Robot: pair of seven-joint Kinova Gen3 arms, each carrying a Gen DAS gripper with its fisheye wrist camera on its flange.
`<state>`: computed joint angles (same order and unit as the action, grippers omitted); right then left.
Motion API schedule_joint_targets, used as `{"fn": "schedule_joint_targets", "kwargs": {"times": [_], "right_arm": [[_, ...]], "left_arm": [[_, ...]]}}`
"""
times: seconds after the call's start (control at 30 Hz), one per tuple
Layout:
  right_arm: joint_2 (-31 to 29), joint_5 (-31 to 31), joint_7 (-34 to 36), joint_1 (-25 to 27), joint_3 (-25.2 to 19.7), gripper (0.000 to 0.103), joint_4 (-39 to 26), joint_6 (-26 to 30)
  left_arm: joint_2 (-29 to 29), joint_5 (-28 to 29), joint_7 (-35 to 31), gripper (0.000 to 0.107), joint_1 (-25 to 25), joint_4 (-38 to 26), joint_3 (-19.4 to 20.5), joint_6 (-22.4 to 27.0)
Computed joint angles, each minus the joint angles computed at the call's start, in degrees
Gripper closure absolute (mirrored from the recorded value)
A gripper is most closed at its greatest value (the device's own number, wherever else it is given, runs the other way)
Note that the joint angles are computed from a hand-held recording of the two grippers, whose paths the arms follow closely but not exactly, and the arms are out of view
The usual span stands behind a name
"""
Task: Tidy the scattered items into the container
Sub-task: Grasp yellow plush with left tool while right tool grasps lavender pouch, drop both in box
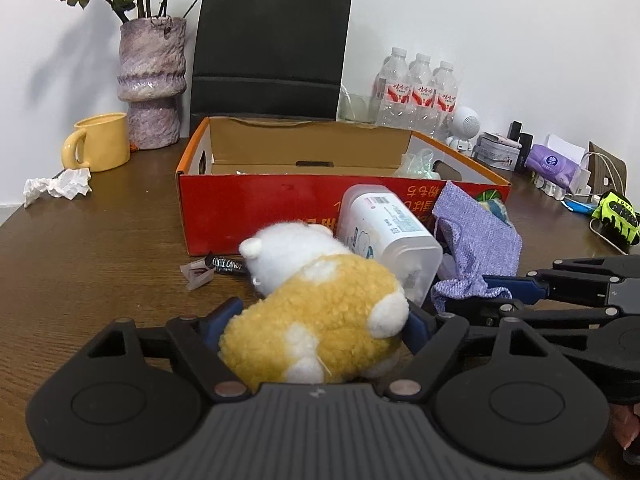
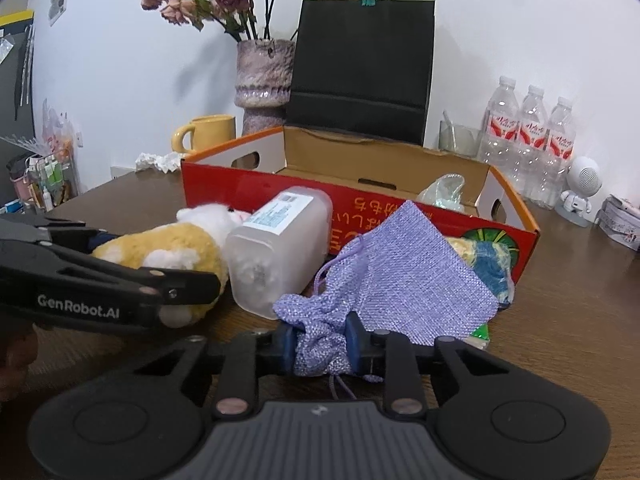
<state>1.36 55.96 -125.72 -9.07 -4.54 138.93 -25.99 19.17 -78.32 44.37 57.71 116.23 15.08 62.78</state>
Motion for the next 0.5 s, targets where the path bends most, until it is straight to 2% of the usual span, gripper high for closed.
{"fn": "schedule_joint_targets", "kwargs": {"times": [0.3,0.5], "right_arm": [[-1.99,-1.32,1.15,0.96,1.67,0.079,2.32,-3.62],[-4.36,2.29,-2.46,2.06,4.19,0.079,2.35,-6.98]], "left_arm": [[1.01,-0.10,1.77,0.027,3.77,-0.71,0.72,6.27],[0.45,-1.48,2.40,0.028,6.72,-0.88,1.42,12.98]]}}
